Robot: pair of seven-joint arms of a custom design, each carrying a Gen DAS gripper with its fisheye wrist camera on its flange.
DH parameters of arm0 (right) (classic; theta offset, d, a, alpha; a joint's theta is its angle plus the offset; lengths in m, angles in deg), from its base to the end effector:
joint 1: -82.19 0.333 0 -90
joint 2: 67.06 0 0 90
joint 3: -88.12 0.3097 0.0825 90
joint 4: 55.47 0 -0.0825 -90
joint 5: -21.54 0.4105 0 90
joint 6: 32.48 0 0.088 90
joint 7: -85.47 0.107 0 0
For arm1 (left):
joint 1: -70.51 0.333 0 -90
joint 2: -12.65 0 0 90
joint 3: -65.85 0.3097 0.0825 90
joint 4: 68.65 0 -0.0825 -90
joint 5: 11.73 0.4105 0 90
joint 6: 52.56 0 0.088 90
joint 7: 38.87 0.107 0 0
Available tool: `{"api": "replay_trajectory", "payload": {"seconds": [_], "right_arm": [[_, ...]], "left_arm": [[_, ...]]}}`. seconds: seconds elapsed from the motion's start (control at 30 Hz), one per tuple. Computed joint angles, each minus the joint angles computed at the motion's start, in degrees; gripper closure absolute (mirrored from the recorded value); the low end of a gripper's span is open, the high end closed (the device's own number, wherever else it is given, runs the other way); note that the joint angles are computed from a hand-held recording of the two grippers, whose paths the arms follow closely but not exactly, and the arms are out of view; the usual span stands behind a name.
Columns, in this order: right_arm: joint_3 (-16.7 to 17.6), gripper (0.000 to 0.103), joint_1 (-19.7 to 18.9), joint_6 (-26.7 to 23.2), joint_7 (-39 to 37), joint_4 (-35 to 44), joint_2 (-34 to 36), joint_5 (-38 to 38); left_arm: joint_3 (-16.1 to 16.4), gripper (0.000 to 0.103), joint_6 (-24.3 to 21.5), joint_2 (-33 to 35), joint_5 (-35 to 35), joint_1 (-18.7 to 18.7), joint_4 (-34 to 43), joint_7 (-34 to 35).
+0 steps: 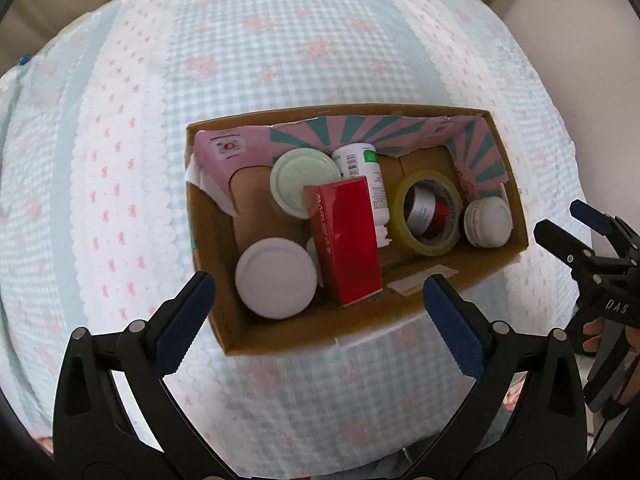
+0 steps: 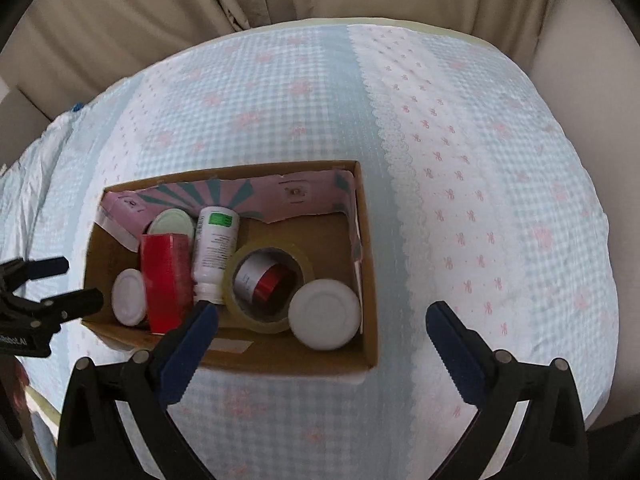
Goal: Organize rigid objects
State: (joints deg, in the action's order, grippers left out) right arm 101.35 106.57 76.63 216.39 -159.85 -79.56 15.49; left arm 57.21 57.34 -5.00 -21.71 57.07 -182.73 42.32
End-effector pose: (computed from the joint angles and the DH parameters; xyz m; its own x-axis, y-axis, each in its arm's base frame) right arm 0.4280 0.3359 0.6434 -0.0242 -0.9972 -0.0713 -0.9470 0.0457 -0.3180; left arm 0.4680 -0.2125 0.6041 -0.2025 -0.9661 0.1604 -0.9642 0.1681 -0.2049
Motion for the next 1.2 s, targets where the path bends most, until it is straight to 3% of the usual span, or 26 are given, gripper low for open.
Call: {"api": "replay_trajectory", "payload": {"seconds": [0.27,0.53,0.77,0.93,1.2], "right_arm": [[0.97,0.000,0.52,-0.48,1.68,2.24,-0.97,-1.43],[1.04,0.000,0.43,-1.58,-2.27,5.51,-3.05,-0.73],[1.06,0.000,-1.99,-7.31,-6.42,15.56,-4.89,-1.55],[2.68,0.000,-4.28,-10.46,-7.72,25.43,-4.55,-6.35],[5.31,0.000,-6.19,-12.31,-8.30,31.92,-5.28,-11.40]], "left_arm": [[-0.23,0.000,-0.14,-4.93,1.30,-0.49,-1.48,-0.90],[-2.87,0.000,-1.08,-8.81,5.75,-1.18,2.38,-11.31],[-7.32,0.000,-0.11,-10.07,13.96,-1.65,13.79,-21.29],[-11.22,0.000,0.32,-9.33,22.30,-0.93,22.13,-27.06],[-14.62,0.000,0.68,-9.73,29.32,-0.87,27.25,-30.99]]}}
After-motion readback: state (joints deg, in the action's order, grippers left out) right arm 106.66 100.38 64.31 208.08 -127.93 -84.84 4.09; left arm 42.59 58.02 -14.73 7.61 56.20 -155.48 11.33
